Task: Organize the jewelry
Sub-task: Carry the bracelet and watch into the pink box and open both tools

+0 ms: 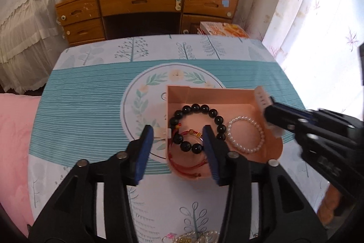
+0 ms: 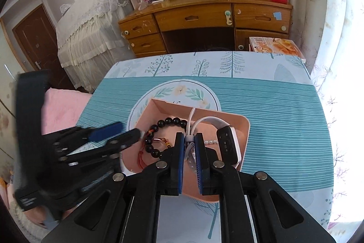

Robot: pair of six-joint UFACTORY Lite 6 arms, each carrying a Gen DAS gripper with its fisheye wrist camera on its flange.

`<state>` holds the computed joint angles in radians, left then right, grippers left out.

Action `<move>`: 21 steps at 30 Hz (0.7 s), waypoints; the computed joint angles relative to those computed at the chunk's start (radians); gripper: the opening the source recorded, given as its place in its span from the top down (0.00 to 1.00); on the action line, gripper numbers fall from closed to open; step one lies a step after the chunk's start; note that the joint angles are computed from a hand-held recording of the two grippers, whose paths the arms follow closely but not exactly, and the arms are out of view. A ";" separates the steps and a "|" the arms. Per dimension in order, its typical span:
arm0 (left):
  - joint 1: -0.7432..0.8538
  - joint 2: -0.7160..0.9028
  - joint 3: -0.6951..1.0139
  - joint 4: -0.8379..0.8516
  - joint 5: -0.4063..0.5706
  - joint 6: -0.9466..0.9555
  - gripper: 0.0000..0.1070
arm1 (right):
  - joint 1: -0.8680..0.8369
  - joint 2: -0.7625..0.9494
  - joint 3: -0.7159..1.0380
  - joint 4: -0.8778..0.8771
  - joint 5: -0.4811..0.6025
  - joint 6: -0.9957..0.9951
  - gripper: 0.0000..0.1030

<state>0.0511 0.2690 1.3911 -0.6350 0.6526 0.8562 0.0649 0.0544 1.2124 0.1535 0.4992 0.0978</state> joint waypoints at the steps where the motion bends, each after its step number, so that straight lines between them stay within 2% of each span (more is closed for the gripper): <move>1: 0.024 -0.027 -0.018 -0.024 0.013 0.029 0.57 | 0.011 0.017 0.005 -0.020 -0.006 0.024 0.91; 6: 0.097 -0.099 -0.051 -0.039 0.064 0.066 0.56 | 0.052 0.176 0.100 -0.134 -0.017 0.150 0.87; 10: 0.159 -0.155 -0.075 -0.056 0.111 0.107 0.56 | 0.071 0.204 0.122 -0.161 -0.019 0.180 0.87; 15: 0.223 -0.231 -0.102 -0.090 0.173 0.157 0.56 | 0.085 0.080 0.055 -0.171 -0.018 0.188 0.85; 18: 0.252 -0.276 -0.110 -0.100 0.213 0.172 0.56 | 0.096 -0.033 0.006 -0.199 0.000 0.206 0.75; 21: 0.272 -0.333 -0.120 -0.099 0.247 0.181 0.56 | 0.109 -0.099 0.010 -0.250 0.043 0.236 0.73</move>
